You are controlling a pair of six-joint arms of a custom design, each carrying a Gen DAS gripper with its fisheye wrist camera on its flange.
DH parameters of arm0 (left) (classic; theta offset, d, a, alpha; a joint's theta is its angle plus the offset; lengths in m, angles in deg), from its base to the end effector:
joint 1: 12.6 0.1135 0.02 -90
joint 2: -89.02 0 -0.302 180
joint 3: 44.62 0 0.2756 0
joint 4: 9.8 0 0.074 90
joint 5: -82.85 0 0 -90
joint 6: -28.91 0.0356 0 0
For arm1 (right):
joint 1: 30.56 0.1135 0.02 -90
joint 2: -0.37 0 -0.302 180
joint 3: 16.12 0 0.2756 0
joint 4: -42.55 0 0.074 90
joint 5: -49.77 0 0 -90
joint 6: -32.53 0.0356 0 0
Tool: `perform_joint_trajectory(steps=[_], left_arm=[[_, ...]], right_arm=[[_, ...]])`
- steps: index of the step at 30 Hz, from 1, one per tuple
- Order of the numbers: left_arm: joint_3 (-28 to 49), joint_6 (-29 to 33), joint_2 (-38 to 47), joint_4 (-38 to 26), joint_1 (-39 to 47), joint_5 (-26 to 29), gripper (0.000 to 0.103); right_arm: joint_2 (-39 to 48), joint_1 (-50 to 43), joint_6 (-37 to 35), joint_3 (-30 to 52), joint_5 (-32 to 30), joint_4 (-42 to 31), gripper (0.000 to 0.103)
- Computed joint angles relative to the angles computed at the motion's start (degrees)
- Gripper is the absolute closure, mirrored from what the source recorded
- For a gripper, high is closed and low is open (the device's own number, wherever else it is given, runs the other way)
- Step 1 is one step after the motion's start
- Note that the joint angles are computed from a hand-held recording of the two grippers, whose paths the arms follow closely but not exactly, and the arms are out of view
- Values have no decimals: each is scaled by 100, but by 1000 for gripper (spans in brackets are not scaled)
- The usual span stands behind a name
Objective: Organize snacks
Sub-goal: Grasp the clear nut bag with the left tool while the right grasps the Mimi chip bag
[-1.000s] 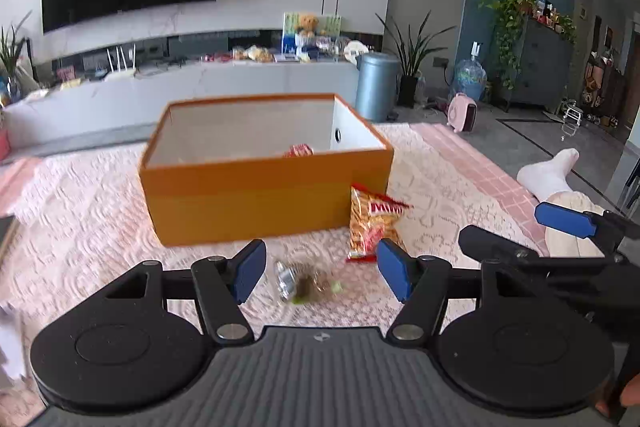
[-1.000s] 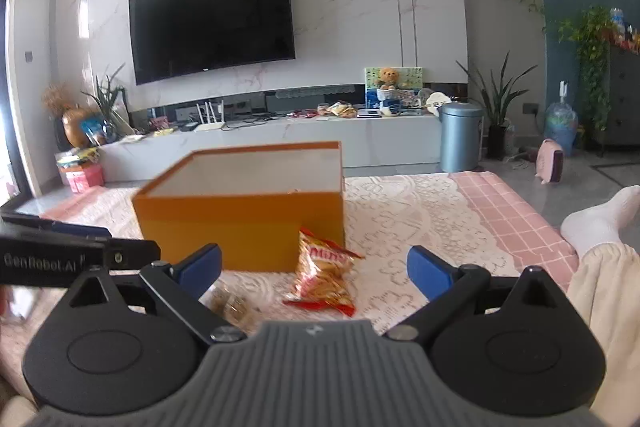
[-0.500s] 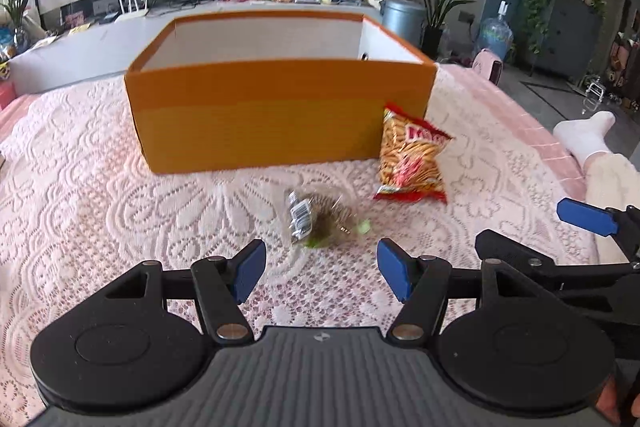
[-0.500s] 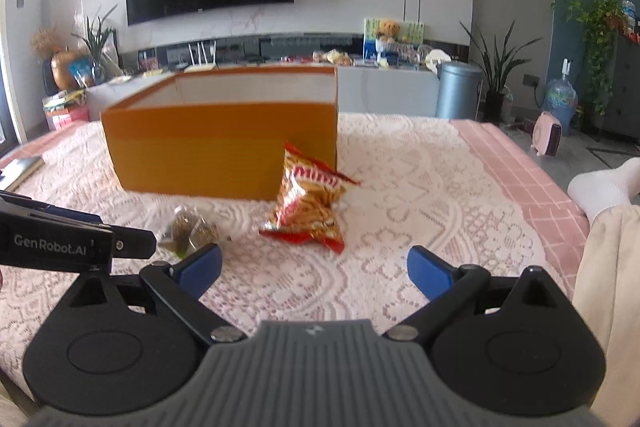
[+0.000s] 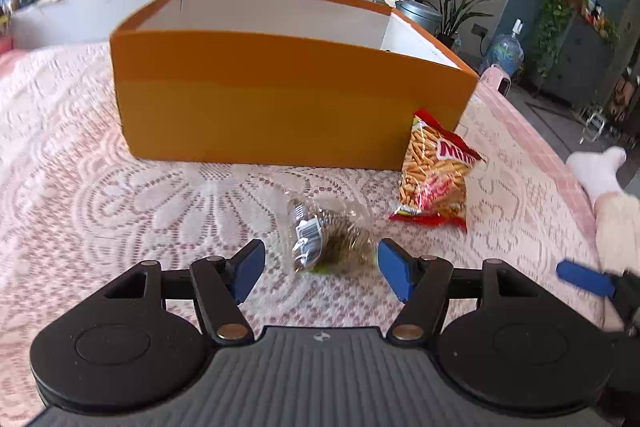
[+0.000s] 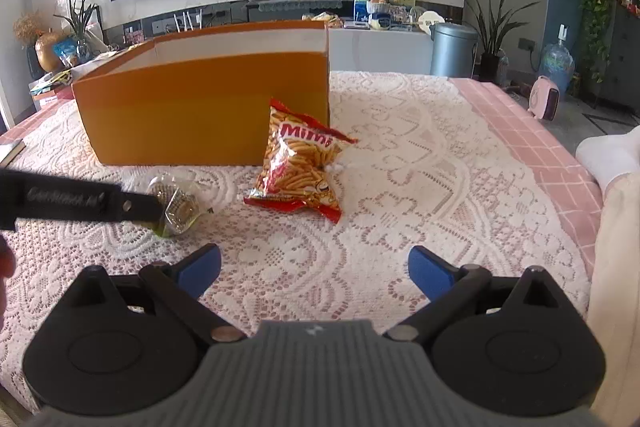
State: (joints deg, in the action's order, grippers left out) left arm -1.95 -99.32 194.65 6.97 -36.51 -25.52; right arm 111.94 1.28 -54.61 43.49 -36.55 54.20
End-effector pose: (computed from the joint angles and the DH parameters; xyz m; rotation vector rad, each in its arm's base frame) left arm 0.2800 -0.1119 0.0811 -0.4399 2.2888 -0.1605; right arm 0.3277 0.2008 0.1064 -0.5387 2.2202 0.2454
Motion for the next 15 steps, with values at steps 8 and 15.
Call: perform_joint_trajectory(steps=[8, 15], left_arm=[[318, -36, 498, 225, 326, 324, 25], [355, 71, 789, 552, 386, 469, 17]], right_arm=[[273, 23, 18, 277, -11, -259, 6], [433, 22, -9, 451, -79, -462, 6]])
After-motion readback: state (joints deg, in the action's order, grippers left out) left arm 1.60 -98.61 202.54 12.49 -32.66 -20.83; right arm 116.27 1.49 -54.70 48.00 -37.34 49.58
